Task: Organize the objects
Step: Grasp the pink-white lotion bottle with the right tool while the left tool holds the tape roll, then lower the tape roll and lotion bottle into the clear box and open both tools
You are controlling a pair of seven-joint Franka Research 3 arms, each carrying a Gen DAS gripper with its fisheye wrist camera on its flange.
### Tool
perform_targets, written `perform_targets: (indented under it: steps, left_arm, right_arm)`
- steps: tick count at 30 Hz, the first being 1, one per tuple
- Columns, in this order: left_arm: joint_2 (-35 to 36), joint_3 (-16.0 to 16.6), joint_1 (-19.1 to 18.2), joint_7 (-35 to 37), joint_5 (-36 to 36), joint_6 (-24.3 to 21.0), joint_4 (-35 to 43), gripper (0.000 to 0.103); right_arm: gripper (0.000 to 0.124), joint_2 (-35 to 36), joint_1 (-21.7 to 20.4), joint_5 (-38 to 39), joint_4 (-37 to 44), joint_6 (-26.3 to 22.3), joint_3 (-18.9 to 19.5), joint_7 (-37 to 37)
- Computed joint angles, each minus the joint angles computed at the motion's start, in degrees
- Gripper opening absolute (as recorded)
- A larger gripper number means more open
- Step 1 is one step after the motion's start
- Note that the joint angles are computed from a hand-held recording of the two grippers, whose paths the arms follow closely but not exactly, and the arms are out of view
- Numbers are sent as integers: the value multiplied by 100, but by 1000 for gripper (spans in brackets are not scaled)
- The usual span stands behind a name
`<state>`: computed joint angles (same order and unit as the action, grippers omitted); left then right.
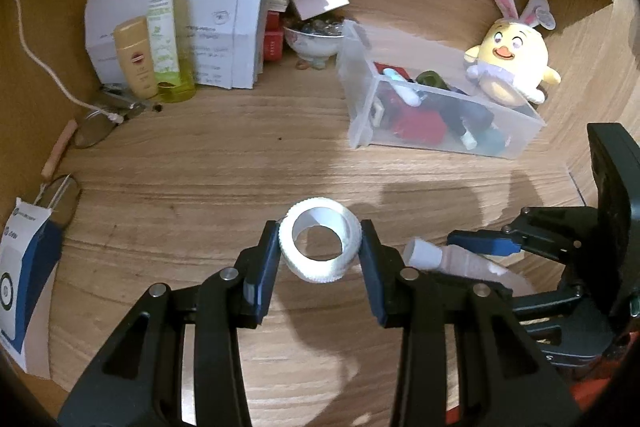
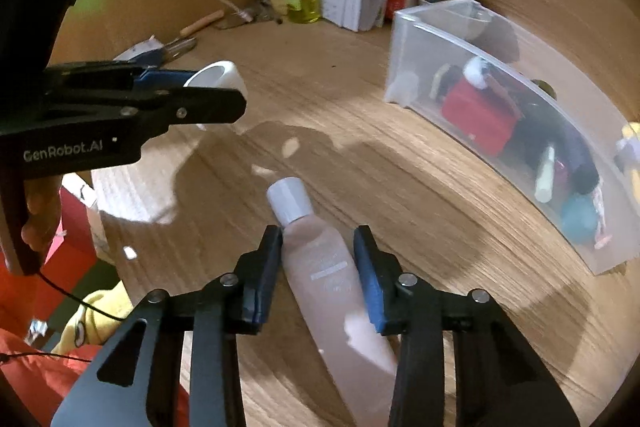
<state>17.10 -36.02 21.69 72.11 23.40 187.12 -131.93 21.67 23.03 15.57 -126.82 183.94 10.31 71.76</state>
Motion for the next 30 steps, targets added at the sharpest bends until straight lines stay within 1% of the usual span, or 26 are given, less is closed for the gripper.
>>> perform_targets:
  steps: [1,2,5,8,11,14,16,17,24,25,27,29,30]
  left_arm:
    - [28,-47,23,13,12,4,22,39]
    - [28,-27,-13,11,17,16,32,39]
    - [29,56,-169,-11,49,62,91,39]
    - [81,-34,-154,-46,115,77,183,39]
    - [123,-95,-175,-76,183,95,277,39]
    - [144,-50,-318,-94,237,106,386,39]
    - [150,70,-497,-104,249,119,471,39]
    - [160,77,-523,-108,257,122,501,39]
    - [329,189,-805,-120,222,84,895,39]
    - [345,261,-900,-112,201,84,964,39]
    - [379,336,-1011,-88,166,75,1077,39]
    - [422,444,-1155,-65,121,61,1217,39]
    - [434,508,-1233,-56,95,65,1271,39]
  right_arm:
    - [32,-10,-7,34,-25,49,-1,31]
    - [31,-18,-91,78,-55,112,64,51]
    - [31,-78,-421,186,-171,324,326,123]
    - [31,-162,-798,211,-293,585,595,277]
    - [31,-237,-1055,115,-377,772,735,500]
    - [31,-374,-1342,-91,-522,985,870,798]
    - [31,-462,-1415,-222,-593,1105,847,990]
    - [31,-513,-1466,-306,-626,1153,842,1086]
    - [31,-742,-1374,-713,-679,1510,395,1683]
    - [31,-773,-1366,-777,-678,1549,334,1753]
    - [31,-829,-1303,-834,-660,1624,183,1841]
    - [31,-860,-1091,-689,-620,1707,-62,1768]
    - [31,-873,-1058,-671,-604,1733,-121,1766]
